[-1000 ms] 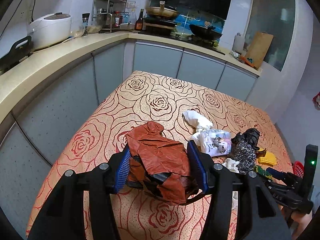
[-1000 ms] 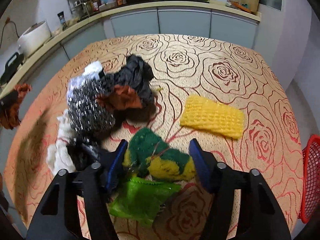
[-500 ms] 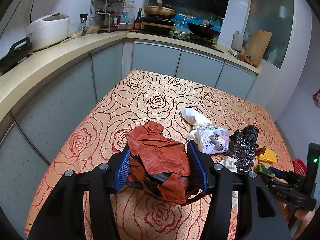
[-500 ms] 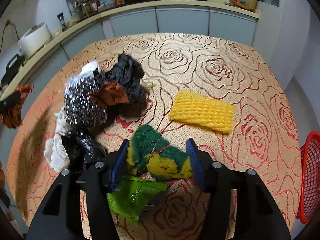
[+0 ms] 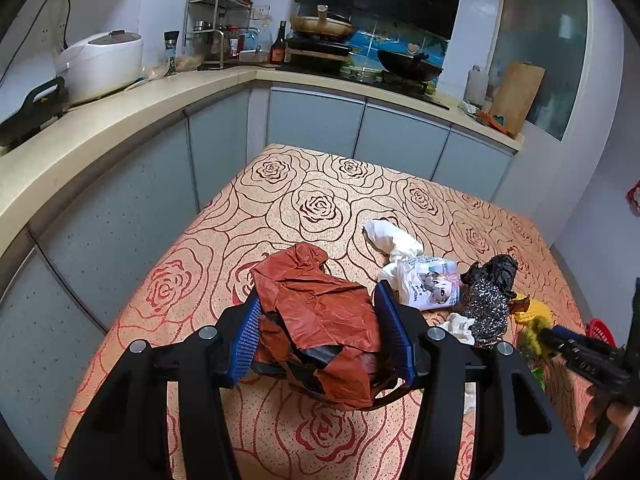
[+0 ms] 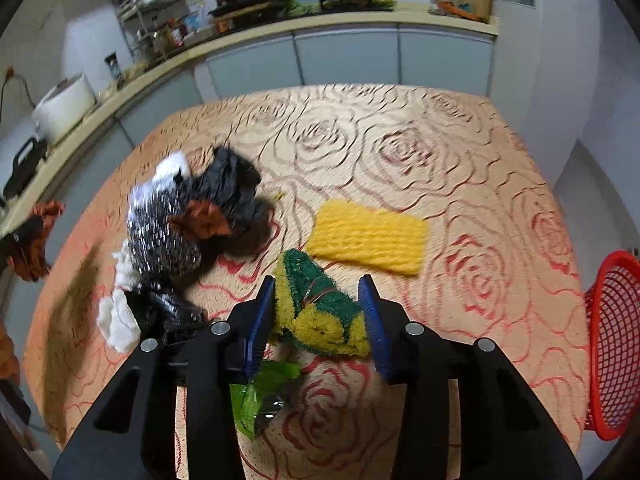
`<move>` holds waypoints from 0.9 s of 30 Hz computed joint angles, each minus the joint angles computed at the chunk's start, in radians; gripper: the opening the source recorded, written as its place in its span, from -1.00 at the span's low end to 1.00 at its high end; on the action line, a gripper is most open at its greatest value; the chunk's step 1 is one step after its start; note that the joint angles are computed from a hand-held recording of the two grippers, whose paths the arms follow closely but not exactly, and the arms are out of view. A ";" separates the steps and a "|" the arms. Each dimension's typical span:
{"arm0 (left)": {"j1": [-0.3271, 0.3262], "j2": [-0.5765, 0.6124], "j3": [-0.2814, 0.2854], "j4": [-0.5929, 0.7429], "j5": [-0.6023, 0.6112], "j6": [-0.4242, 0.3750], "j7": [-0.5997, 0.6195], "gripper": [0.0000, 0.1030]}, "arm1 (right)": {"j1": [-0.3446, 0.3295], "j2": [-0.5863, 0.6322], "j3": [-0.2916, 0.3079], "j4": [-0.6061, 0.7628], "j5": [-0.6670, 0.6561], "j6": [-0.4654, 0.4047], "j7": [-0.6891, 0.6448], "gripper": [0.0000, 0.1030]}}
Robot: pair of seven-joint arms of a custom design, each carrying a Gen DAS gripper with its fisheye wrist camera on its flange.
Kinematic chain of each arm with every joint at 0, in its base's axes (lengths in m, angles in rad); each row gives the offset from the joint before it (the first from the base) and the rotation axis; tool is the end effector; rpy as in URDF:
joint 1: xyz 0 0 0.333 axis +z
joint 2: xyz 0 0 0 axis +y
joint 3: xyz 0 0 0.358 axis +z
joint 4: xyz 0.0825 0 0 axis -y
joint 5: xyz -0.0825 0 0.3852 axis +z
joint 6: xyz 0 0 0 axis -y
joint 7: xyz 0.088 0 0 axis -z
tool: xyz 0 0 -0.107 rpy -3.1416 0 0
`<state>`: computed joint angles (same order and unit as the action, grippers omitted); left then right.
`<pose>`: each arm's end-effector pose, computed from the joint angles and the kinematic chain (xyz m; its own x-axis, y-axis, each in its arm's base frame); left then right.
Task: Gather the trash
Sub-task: 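Grasp the brown paper bag with the left tool while the right tool grasps the green sponge, then carry the brown bag and green sponge over the red wastebasket with both tools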
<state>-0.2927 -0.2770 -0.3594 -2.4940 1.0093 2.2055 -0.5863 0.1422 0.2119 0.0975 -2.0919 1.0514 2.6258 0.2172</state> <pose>0.3619 -0.2452 0.4335 0.7027 -0.6954 0.1508 -0.3689 -0.5373 -0.7584 0.5948 0.1216 0.3868 0.6985 -0.6964 -0.1647 -0.6153 -0.4669 -0.6352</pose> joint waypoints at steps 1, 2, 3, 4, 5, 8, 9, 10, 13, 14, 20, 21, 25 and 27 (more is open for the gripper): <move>0.000 0.000 0.000 0.001 0.000 -0.001 0.002 0.03 | -0.006 -0.005 -0.001 0.004 0.013 -0.001 -0.004 -0.20; 0.000 0.000 0.000 0.003 0.001 -0.002 0.003 0.03 | -0.009 -0.009 -0.002 0.005 0.025 0.002 -0.009 -0.20; 0.000 0.000 0.000 0.005 0.003 -0.003 0.005 0.03 | -0.010 -0.009 -0.003 0.009 0.031 0.003 -0.010 -0.20; 0.000 0.000 0.000 0.007 0.005 -0.004 0.007 0.03 | -0.014 -0.010 -0.004 0.013 0.041 0.003 -0.014 -0.20; 0.000 0.000 0.000 0.008 0.006 -0.004 0.008 0.03 | -0.016 -0.010 -0.006 0.017 0.048 0.003 -0.019 -0.20; -0.001 0.006 -0.002 0.019 0.010 -0.007 0.016 0.03 | -0.023 -0.010 -0.010 0.025 0.067 0.006 -0.028 -0.20; -0.002 0.010 -0.001 0.024 0.012 -0.008 0.020 0.03 | -0.025 -0.009 -0.012 0.026 0.070 0.005 -0.029 -0.20; -0.002 0.012 -0.001 0.028 0.014 -0.009 0.024 0.03 | -0.027 -0.009 -0.013 0.029 0.075 0.005 -0.030 -0.20; -0.002 0.026 -0.001 0.049 0.027 -0.009 0.037 0.03 | -0.035 -0.013 -0.016 0.030 0.099 0.011 -0.043 -0.20; -0.003 0.031 -0.001 0.057 0.031 -0.009 0.041 0.03 | -0.037 -0.017 -0.017 0.028 0.107 0.013 -0.048 -0.20; -0.007 0.075 0.006 0.107 0.072 0.007 0.059 0.03 | -0.053 -0.034 -0.031 0.025 0.151 0.002 -0.073 -0.20; -0.008 0.084 0.008 0.118 0.080 0.010 0.062 0.03 | -0.057 -0.041 -0.034 0.022 0.167 0.004 -0.086 -0.20; -0.015 0.124 0.012 0.166 0.119 0.024 0.071 0.03 | -0.068 -0.058 -0.049 0.019 0.202 0.000 -0.107 -0.20; -0.020 0.145 0.016 0.193 0.138 0.033 0.082 0.03 | -0.075 -0.064 -0.058 0.021 0.218 -0.002 -0.111 -0.20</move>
<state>-0.3130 -0.1319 -0.3436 -2.3007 1.1470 2.2390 -0.5039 0.0668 0.1479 0.0391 -2.0713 1.2696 2.6242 0.1059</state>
